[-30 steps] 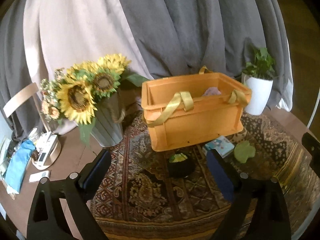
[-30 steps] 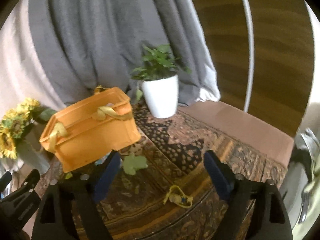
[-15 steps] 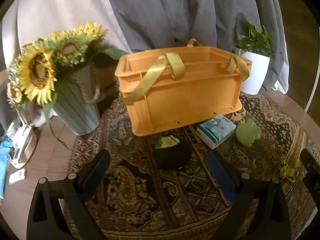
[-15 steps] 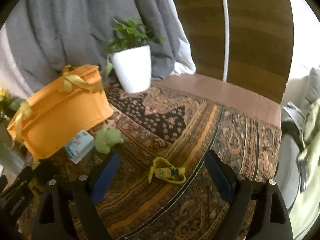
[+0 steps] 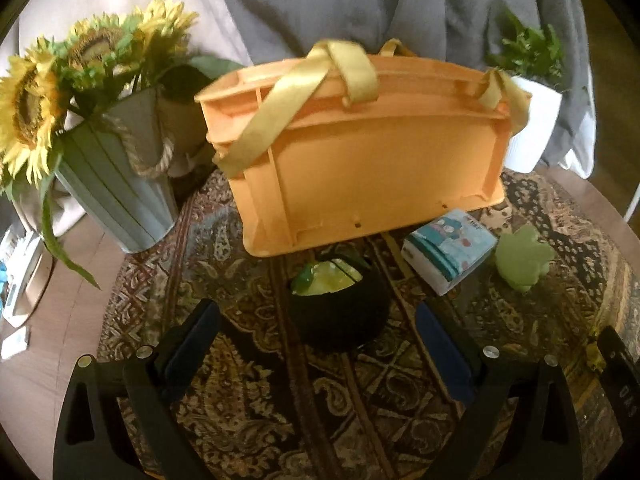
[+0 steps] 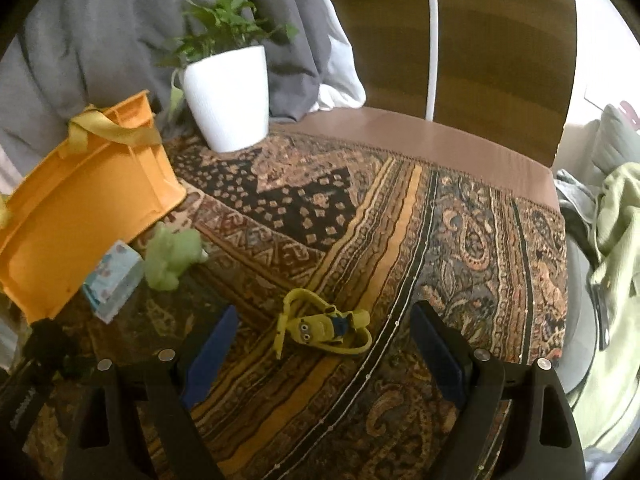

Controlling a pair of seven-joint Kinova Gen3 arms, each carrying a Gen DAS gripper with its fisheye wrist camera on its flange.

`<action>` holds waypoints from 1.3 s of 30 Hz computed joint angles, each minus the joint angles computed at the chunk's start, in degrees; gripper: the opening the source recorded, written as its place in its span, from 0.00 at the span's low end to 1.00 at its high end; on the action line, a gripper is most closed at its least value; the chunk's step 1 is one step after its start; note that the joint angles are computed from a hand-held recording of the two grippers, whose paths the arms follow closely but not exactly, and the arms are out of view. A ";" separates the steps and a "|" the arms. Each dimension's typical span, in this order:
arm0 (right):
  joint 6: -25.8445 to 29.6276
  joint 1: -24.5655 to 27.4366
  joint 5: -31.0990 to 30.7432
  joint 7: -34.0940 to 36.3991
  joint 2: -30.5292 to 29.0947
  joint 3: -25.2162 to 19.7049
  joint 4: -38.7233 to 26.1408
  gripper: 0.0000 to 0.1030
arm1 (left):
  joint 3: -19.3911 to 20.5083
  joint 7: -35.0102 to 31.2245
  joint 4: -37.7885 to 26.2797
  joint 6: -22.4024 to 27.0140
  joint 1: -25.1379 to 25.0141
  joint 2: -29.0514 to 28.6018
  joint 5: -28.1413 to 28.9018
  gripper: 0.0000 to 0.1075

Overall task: Organize soft objects
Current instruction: 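Move the right tool to the yellow minion keychain while the left tool reaches the green-lidded black jar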

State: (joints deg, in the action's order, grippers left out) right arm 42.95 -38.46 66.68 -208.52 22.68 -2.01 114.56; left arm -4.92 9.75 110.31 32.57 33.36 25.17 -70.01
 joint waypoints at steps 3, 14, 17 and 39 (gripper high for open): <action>-0.40 0.59 -1.27 0.85 0.90 0.20 -0.83 0.85 | 0.66 -2.93 -1.35 0.07 -1.11 1.01 3.06 0.93; -2.80 0.74 -6.15 6.27 2.90 2.30 -3.27 0.85 | -2.45 -11.28 -4.92 -2.48 -0.90 3.60 11.40 0.82; -3.77 1.13 -8.16 8.45 3.43 2.68 -3.91 0.83 | -2.59 -15.30 -6.36 -2.51 -1.53 4.40 14.72 0.71; -8.12 -0.53 -4.95 13.55 1.96 5.56 -1.69 0.57 | -11.49 -23.18 -4.70 -7.83 5.30 3.56 21.40 0.58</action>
State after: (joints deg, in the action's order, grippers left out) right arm 34.82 -38.99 61.73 -194.97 24.65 3.55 112.87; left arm -16.41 -13.43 105.60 24.73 38.66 28.73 -48.61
